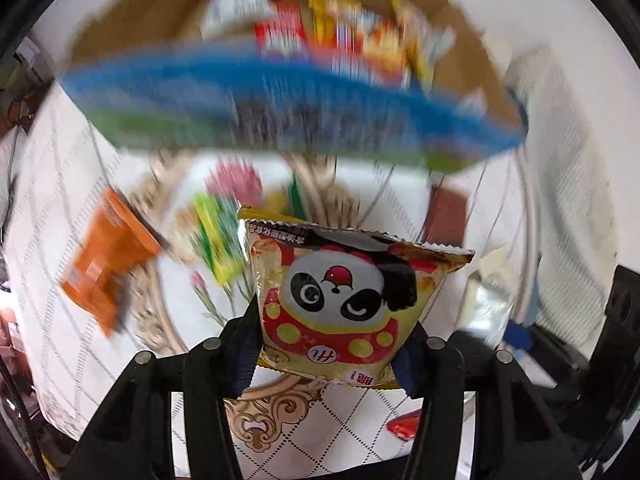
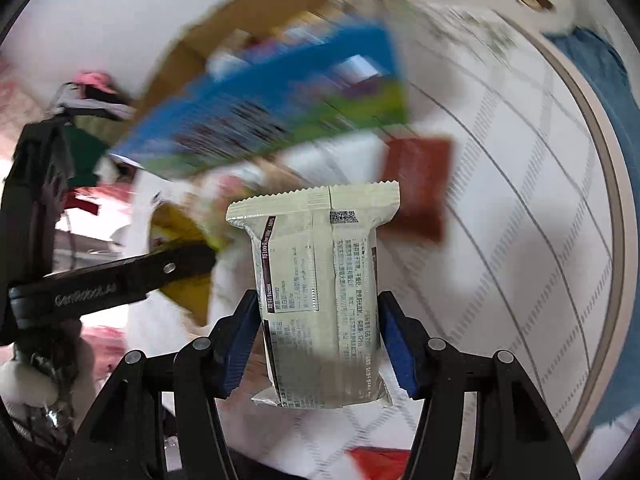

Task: Organize snacks
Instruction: 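Carry both packs into the cardboard box and open both tools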

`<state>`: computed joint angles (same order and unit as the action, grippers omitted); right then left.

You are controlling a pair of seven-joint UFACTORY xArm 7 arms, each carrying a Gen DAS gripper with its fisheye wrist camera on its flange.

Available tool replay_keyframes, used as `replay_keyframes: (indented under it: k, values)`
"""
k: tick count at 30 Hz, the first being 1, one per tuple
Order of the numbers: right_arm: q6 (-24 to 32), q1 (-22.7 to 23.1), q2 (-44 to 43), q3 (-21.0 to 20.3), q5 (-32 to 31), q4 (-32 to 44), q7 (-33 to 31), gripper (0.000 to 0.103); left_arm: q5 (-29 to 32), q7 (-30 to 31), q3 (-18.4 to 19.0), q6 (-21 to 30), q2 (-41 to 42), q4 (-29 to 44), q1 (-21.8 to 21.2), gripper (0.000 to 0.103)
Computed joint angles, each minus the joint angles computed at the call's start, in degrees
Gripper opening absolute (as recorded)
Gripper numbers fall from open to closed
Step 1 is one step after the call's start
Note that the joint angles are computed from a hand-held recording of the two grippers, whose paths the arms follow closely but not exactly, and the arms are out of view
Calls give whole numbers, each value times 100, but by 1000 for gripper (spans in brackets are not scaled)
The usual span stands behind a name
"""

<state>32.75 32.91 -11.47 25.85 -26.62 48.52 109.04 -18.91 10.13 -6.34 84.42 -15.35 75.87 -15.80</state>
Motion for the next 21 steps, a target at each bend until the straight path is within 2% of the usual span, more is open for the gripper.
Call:
replay_keyframes:
  k: [2, 3, 7, 10, 13, 16, 18, 21]
  values:
    - [5, -85, 41, -34, -226, 347, -170, 61, -54, 52, 79, -32, 63, 252, 45, 52]
    - [-1, -151, 132, -85, -357, 615, -353, 61, -37, 268, 248, -26, 126, 412, 125, 52]
    - [128, -300, 614, -291, -691, 1543, -948, 61, 141, 351, 234, 1, 1125, 1795, 319, 52]
    - [347, -282, 1084, -596, -815, 2261, -1445, 61, 422, 610, 287, 247, 1603, 2699, 536, 52]
    - [462, -239, 1544, -934, -675, 2820, -1894, 61, 775, 628, 208, 298, 2135, 3257, 584, 52]
    - [399, -239, 1956, -1224, -216, 3198, -2304, 61, 1210, 522, 155, 595, 2969, 4175, 520, 52]
    - [386, -250, 2240, -1390, 69, 3502, -2595, 62, 1408, 511, 165, 989, 3514, 4852, 488, 52]
    - [459, -182, 2671, -1568, 434, 3941, -2912, 62, 1612, 519, 188, 1391, 4005, 5406, 416, 52]
